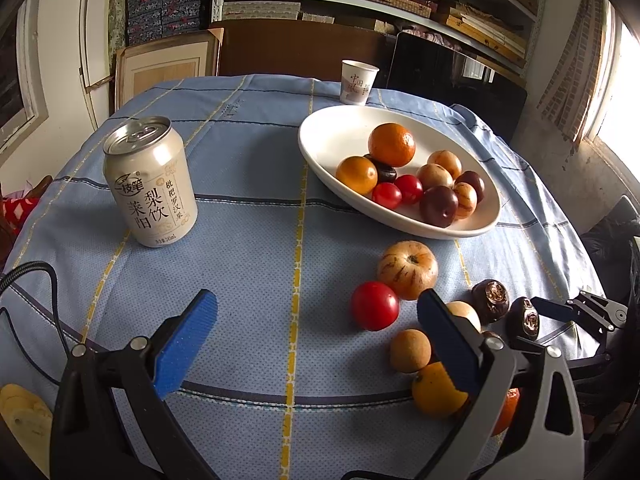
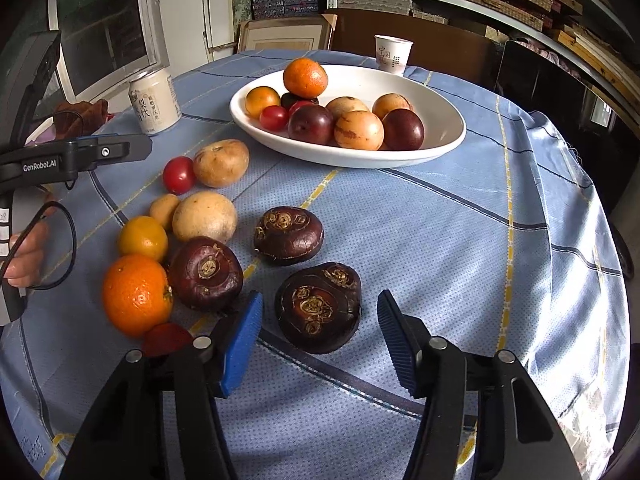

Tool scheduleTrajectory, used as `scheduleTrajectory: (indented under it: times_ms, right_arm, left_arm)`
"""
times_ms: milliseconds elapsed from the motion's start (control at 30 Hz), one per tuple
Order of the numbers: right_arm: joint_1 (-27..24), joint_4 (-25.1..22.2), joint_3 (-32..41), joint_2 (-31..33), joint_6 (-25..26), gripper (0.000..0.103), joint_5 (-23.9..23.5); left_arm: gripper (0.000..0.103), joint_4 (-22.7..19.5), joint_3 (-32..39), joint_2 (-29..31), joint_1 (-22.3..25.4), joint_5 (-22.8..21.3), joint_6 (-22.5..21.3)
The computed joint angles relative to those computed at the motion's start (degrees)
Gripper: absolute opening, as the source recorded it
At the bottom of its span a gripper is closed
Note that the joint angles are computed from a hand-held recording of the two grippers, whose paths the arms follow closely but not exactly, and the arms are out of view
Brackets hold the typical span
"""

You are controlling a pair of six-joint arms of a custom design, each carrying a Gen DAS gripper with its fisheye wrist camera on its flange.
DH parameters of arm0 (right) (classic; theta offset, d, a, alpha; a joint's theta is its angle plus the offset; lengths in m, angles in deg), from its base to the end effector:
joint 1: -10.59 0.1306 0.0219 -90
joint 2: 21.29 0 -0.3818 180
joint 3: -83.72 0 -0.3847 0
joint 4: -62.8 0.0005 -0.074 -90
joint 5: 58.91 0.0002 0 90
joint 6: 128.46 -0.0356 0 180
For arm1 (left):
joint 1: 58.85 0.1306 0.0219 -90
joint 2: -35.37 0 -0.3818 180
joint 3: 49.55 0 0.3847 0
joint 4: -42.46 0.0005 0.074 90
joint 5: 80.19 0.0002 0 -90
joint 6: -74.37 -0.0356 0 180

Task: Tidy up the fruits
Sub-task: 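Close the right tool on the dark knobby fruit while the left approaches an orange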

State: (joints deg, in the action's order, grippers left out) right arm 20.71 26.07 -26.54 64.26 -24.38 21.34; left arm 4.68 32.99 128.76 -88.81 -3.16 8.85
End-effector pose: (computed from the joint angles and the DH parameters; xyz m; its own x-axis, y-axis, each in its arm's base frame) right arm 0.4210 0.0808 0.3197 -0.6912 -0.3669 -0.6226 -0.4564 0.8896 -0.0176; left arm 0.4317 -0.2402 0.3576 -0.7401 -0.0395 -0.6713 0.0565 0.9911 -0.1206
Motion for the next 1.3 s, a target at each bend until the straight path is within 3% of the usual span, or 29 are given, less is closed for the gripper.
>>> scheduleTrajectory:
  times_ms: [133, 267, 333, 433, 533, 667, 767, 833, 900, 1000, 1300]
  right_arm:
    - [0.17, -0.31, 0.21, 0.37, 0.21, 0.045, 0.00]
    - [-0.86, 0.04, 0.30, 0.26, -1.27, 0.045, -1.63]
    - [-2.49, 0.94, 0.36, -0.19, -3.71, 0.045, -4.60]
    - [-4.70, 1.67, 0.58, -0.49, -7.14, 0.045, -8.01]
    - [-5.46, 1.47, 0.96, -0.18, -8.62, 0.045, -7.81]
    - [-6.00, 1.08, 1.42, 0.34, -9.61, 0.045, -8.53]
    - [-5.86, 1.39, 1.25, 0.10, -9.17, 0.044, -8.08]
    - [-5.86, 1.56, 0.91, -0.33, -9.02, 0.045, -8.31]
    - [-5.68, 1.72, 0.68, -0.62, -8.68, 0.045, -7.82]
    - [-5.70, 1.48, 0.70, -0.59, -8.50, 0.045, -8.13]
    - [-5.07, 1.32, 0.54, -0.84, -7.62, 0.045, -7.15]
  left_arm:
    - [0.098, -0.02, -0.03, 0.05, 0.14, 0.09, 0.40]
    - [0.098, 0.20, -0.24, -0.16, 0.09, 0.55, -0.39]
    - [0.098, 0.40, -0.42, -0.56, -0.01, 1.69, -1.67]
    - [0.098, 2.76, -2.05, -2.24, -0.79, 4.49, -5.76]
    - [0.098, 5.40, -4.00, -4.04, -2.48, 6.43, -11.43]
    - [0.096, 9.12, -6.25, -5.68, -6.64, 4.87, -20.92]
    - [0.084, 9.99, -6.71, -5.62, -8.36, 5.64, -24.83]
    - [0.065, 8.71, -6.08, -5.03, -8.29, 9.38, -25.71]
    - [0.056, 7.08, -5.11, -4.13, -8.31, 11.34, -26.17]
    - [0.049, 6.99, -5.05, -3.92, -8.59, 12.70, -27.24]
    - [0.049, 4.02, -3.84, -2.21, -9.31, 13.77, -28.47]
